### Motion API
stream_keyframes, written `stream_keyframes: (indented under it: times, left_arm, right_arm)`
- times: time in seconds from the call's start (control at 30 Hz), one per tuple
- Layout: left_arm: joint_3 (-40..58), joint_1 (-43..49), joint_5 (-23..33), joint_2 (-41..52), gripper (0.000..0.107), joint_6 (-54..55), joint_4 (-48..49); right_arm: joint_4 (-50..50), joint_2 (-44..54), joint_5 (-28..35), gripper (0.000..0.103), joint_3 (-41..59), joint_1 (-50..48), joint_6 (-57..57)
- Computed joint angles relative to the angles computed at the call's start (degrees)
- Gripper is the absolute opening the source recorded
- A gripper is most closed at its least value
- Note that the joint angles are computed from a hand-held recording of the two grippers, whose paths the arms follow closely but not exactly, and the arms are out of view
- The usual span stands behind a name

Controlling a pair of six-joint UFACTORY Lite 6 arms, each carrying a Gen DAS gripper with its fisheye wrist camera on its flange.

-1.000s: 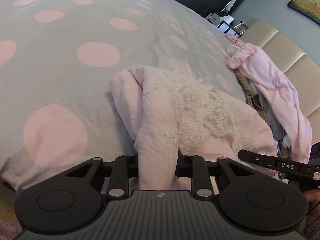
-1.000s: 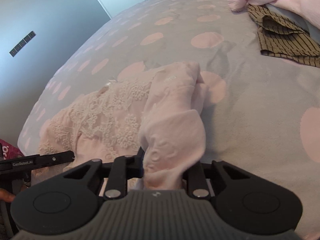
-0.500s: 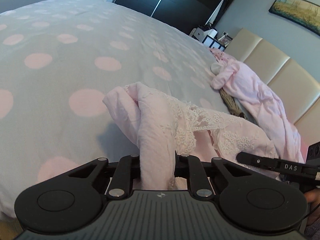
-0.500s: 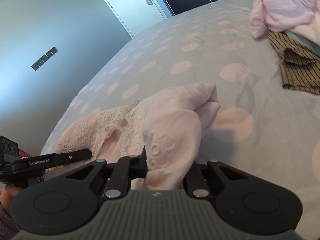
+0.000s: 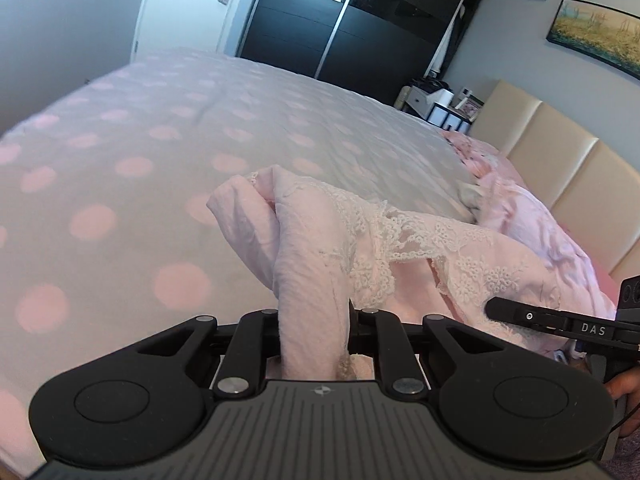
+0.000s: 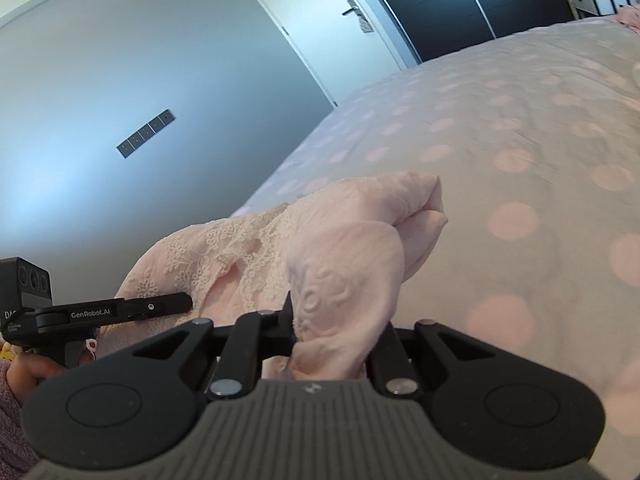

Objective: Fold clothes

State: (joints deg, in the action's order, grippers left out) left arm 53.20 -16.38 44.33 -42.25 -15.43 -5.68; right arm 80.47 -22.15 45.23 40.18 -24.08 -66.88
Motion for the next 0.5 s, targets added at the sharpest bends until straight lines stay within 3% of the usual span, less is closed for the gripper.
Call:
stream_keyframes:
  times: [0.23, 0.37, 0.5]
  left_arm:
    - [11.8, 34.7, 4.8, 16.1, 0.014, 41.4, -29.3]
    - [18.3, 40.8, 2.5, 28.6, 0.014, 49.9, -36.2]
    - [26.7, 43.3, -0.7, 41.8, 0.014, 54.4, -39.8]
  right_arm:
    - [17.6, 22.8, -17.2, 0.016, 19.5, 22.3, -6.5]
    - [22.9, 39.5, -21.5, 0.016, 36.2, 27.6, -8.3]
    - [16.8, 57.3, -24.3, 0.016, 57.7, 30.0, -0.4]
